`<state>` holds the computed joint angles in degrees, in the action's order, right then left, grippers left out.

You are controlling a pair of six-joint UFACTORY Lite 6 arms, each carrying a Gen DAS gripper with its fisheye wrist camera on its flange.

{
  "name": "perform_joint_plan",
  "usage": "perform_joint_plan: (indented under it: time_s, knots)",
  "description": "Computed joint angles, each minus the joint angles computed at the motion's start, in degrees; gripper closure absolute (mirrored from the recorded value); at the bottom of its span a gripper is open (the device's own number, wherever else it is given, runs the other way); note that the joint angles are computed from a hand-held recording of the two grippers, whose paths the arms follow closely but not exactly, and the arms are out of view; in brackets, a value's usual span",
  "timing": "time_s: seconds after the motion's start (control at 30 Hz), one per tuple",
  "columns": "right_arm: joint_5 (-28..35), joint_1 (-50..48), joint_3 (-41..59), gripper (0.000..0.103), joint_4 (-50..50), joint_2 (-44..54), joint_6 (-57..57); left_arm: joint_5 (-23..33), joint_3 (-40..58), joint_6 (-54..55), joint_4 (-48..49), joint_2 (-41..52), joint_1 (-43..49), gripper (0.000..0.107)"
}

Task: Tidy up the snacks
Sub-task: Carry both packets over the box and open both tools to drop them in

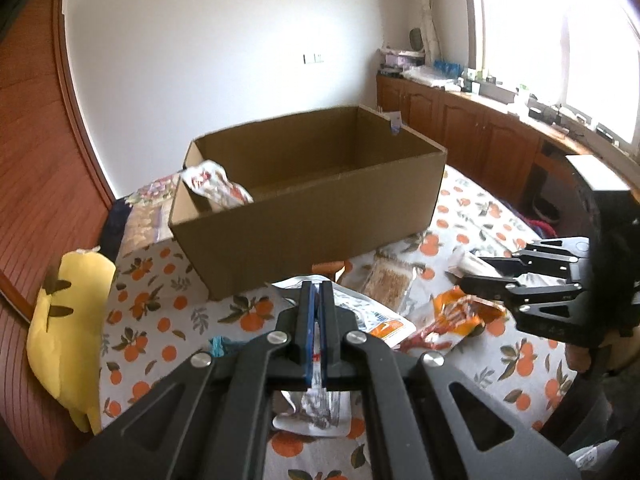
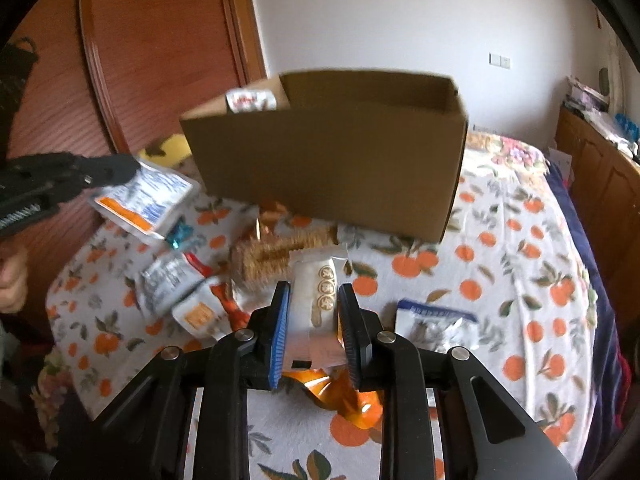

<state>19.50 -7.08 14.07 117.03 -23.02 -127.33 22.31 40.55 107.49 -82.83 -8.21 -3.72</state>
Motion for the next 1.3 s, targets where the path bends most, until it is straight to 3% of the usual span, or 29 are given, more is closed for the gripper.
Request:
perform_joint_plan:
  time_s: [0.17,0.37,0.57,0.87,1.3]
  knots:
    - [-0.5,-1.4,2.7,0.08,-20.2,-6.0,18.9,1.4,4.9,-4.9,3.6,1.5,-0.1,0.107]
    - [-1.9,1.0,8.6,0.08,-27.2,-5.1,25.9,2.6,12.3,-8.2,6.2,4.7,-0.5,0.107]
    - [-3.6,3.6,15.6,0.08,-26.7,-0.2,25.7,4.3,22.0,-8.0,4.5,10.8,-0.3,0.107]
    - [-2.5,3.1,27.1,0.08,-13.8,13.2,11.5,2.4,37.8,-7.9,3.3,26.3,-1.4,0.107]
    - [-2.4,3.1,42.8,0.08,-12.2,30.8,8.1,0.8,53.5,-13.3,6.8,44.0,-2.4,0.107]
